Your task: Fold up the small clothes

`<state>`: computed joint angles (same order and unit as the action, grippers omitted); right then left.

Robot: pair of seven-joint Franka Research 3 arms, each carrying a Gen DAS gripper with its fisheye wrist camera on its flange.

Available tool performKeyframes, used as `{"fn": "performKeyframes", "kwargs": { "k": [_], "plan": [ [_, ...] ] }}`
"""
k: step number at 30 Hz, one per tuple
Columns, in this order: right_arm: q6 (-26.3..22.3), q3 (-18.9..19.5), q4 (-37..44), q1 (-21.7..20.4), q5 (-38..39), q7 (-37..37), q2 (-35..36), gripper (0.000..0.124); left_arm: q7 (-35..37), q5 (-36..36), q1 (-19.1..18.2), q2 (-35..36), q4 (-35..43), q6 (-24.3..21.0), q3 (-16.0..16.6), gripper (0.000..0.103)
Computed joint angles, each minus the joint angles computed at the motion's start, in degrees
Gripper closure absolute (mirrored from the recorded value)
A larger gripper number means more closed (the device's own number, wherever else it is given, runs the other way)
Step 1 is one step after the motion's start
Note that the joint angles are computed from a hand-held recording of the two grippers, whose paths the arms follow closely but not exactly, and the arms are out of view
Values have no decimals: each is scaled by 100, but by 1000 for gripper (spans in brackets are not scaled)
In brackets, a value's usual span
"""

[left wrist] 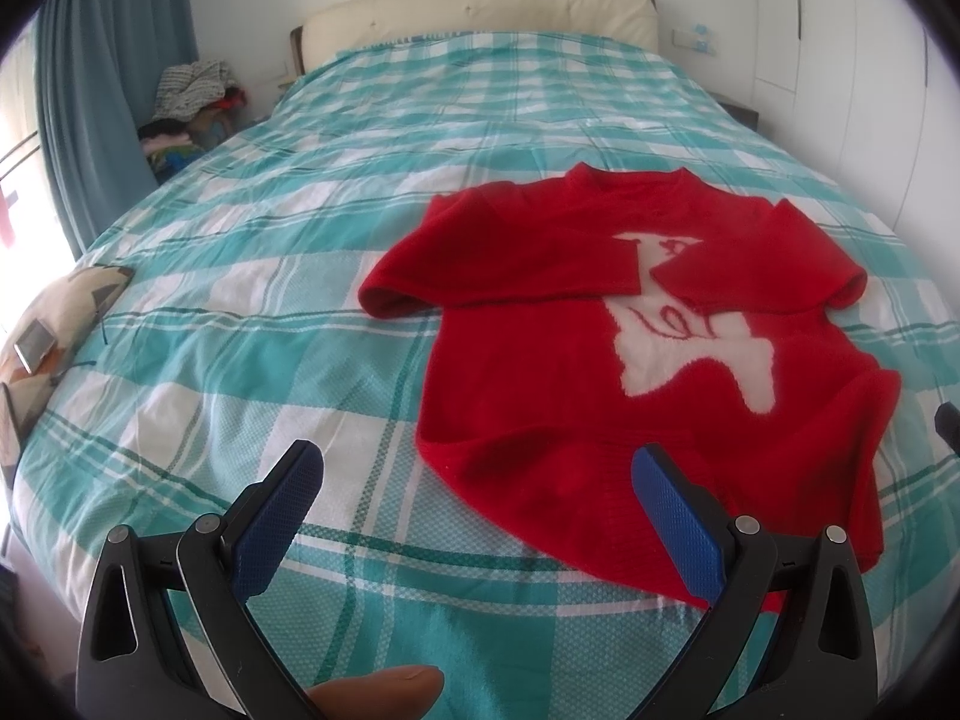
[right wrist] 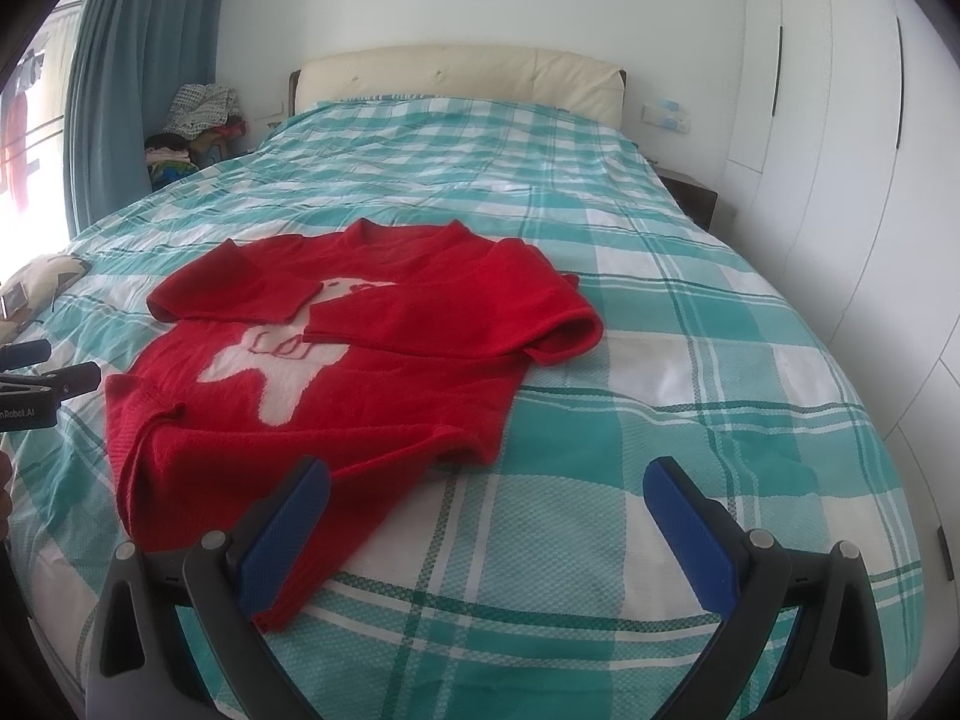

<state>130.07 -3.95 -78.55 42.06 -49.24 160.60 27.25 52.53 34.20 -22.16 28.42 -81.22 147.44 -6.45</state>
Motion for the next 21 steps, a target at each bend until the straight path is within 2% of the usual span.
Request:
{"fn": "performKeyframes", "kwargs": {
  "k": [12, 21],
  "plan": [
    [-19, -6, 22, 15, -8, -12, 12, 21, 4, -9, 0, -2, -3, -2, 2, 0],
    [-380, -41, 166, 90, -52, -65, 76, 21, 40, -55, 28, -22, -32, -42, -22, 0]
  ]
}}
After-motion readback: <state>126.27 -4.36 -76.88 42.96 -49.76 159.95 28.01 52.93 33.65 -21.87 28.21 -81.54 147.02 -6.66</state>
